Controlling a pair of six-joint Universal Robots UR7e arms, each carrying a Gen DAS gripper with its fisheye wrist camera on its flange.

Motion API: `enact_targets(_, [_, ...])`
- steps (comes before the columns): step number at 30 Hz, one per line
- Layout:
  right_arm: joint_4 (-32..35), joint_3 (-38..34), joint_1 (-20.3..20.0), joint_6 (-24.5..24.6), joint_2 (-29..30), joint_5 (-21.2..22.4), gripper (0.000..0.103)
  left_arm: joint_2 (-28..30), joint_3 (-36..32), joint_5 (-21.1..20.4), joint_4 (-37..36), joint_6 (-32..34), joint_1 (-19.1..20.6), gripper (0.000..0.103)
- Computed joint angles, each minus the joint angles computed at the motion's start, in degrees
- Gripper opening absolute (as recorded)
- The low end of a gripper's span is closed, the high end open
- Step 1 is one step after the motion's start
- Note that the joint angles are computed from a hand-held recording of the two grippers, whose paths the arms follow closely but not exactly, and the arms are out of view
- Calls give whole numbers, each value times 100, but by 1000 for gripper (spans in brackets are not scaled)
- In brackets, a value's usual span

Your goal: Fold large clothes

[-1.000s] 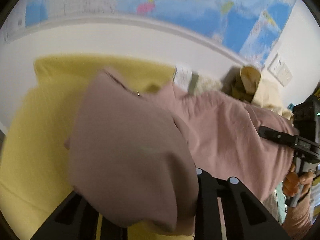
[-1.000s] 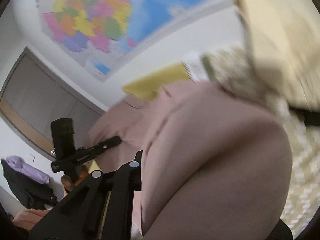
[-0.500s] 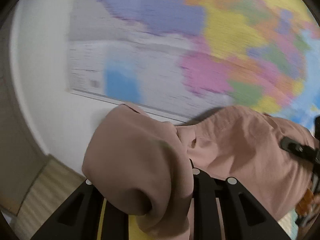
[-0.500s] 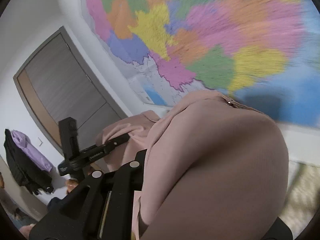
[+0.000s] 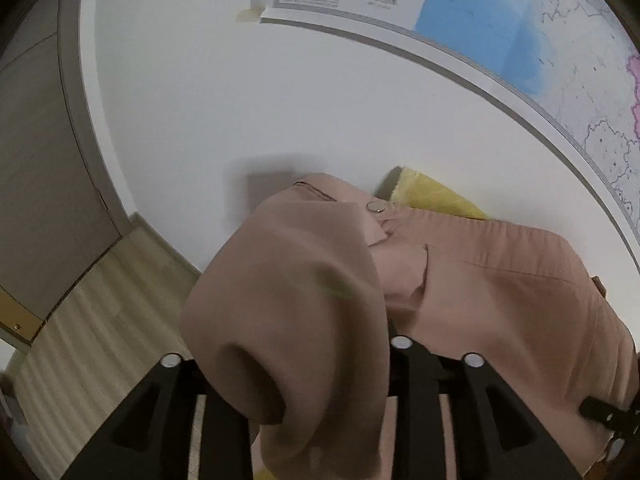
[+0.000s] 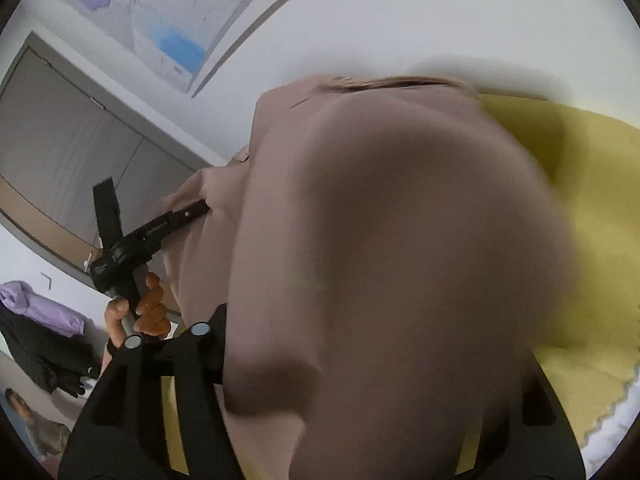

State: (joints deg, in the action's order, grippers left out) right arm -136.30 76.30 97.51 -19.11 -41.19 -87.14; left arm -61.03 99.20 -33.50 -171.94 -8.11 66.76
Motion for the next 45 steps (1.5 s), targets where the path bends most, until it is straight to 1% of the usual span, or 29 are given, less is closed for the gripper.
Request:
enact_targets(1, [-19,93,-60,51,-118,73,71,-22,29,29,16,15,-2,40])
enact_targets(3, [14,82,-114,100,-182,237,73,-23,27,219,90,59,-28,49])
enact_targets(5, [-42,159,-159,135,-289,345,71,-73,103,452,116,33,-80,60])
enact_targets(6, [-181,218,-165,188,-336,341,67,-65,174,535,-13,44,-123,62])
enact_targets(7, [-202,191,-178,215,-320,443,60,-66,228,619,-134,65,-163,65])
enact_targets(8, [-119,208,-232,254,-349,644,36,-70,264,741,-185,70,-198,71])
enact_targets(9, [-9,55,-206,358,-237,615,20,-50,311,965,-338,149,-256,73])
enact_targets(10, [132,2,-203,394,-192,608,15,-43,365,1084,-521,290,-307,73])
enact_targets(11, [321,6,-180,423,-186,487,13,-44,417,1198,-672,449,-370,74])
enact_targets(13, [554,59,-66,342,-209,150,13,-21,508,1351,-1092,813,-482,79])
enact_targets(14, [613,74,-44,297,-214,124,13,30,505,1369,-1317,1016,-512,79])
enact_targets(16, [404,162,71,244,-256,-280,25,69,600,1419,-1886,1530,-649,79])
enact_targets(17, [41,263,148,248,-302,-587,36,84,629,1354,-2124,1731,-702,80])
enact_targets(19, [-519,397,225,241,-377,-877,41,52,749,1175,-2244,1773,-799,81])
enact_targets(22, [-1489,553,432,180,-438,-1313,46,-63,959,690,-2022,1686,-923,81])
enact_targets(24, [-1882,535,511,-95,-392,-1237,51,-32,994,383,-1858,1676,-970,82])
enact_targets(27, [-1790,294,666,-576,-196,-1075,50,178,915,59,-1738,1747,-990,83])
enact_targets(29, [-1804,-121,790,-825,228,-1297,49,334,832,-57,-1621,1650,-999,83])
enact_targets(31, [-1366,-669,806,-667,643,-1520,47,358,834,-225,-1353,1390,-993,83])
enact_targets(32, [-890,-1015,717,-310,868,-1570,43,418,774,-259,-1247,1285,-963,83])
enact_targets(33, [-655,-1212,651,-66,1007,-1683,39,431,786,-308,-1204,1238,-951,83])
enact_targets(34, [-505,-1311,569,129,1080,-1710,39,444,795,-372,-1160,1209,-935,83])
enact_targets(35, [-397,-1290,449,315,1073,-1576,36,476,797,-385,-1127,1177,-924,83])
enact_targets(36, [-529,-1167,399,274,1014,-1439,35,496,773,-415,-1103,1196,-900,83])
enact_targets(38, [-516,-1062,406,198,920,-1514,37,520,816,-442,-1123,1175,-892,83])
enact_targets(40, [-379,-1104,446,319,876,-1576,41,549,849,-386,-1204,1186,-922,83])
enact_targets(42, [-678,-900,541,45,745,-1644,51,561,928,-369,-1375,1174,-980,91])
enact_targets(43, [-944,-617,550,-160,594,-1648,54,583,986,-281,-1505,1197,-1033,92])
enact_targets(45, [-1369,-234,596,-498,389,-1501,58,622,1145,-58,-1766,1289,-1206,96])
